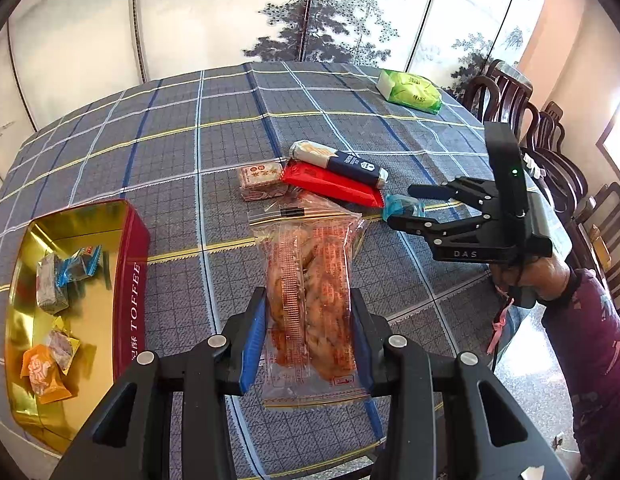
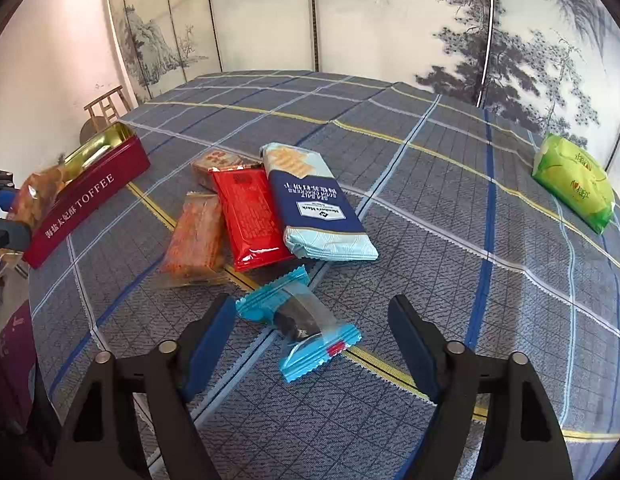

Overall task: Organize snacks
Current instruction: 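Carry the orange-snack bag into the tin and release while the right gripper grasps teal candy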

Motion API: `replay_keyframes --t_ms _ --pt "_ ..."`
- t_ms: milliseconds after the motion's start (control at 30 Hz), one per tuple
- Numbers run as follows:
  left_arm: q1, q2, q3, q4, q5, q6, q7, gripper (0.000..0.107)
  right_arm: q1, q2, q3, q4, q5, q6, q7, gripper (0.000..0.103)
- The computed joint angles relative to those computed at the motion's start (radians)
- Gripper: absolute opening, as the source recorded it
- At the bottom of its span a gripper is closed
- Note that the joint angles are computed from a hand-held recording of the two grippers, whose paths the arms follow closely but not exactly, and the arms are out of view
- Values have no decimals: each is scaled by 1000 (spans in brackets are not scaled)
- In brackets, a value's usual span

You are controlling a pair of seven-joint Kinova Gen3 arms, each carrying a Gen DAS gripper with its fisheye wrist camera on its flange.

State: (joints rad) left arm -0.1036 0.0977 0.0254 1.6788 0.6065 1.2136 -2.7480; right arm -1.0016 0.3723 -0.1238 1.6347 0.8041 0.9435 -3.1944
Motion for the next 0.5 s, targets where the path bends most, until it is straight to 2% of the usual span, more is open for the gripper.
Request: replay_keyframes --t_ms 67,167,233,333,433,500 --pt "-6 -5 -3 0 7 7 -10 35 32 4 -35 -4 -2 -3 11 37" --pt "-13 -17 -11 8 13 5 -25 35 78 26 -130 -35 30 39 -1 36" --pt "-25 -20 -21 8 22 17 -36 35 44 43 -127 -49 56 84 -76 36" --pt "-51 -25 -40 5 36 32 -56 35 -87 35 -6 -48 48 168 -198 35" --pt "-91 -23 -65 -9 61 59 -82 35 -195 18 133 -42 -29 263 -320 35" --pt "-120 -17 -80 -23 73 65 -89 35 -267 5 226 -17 -65 284 -401 35"
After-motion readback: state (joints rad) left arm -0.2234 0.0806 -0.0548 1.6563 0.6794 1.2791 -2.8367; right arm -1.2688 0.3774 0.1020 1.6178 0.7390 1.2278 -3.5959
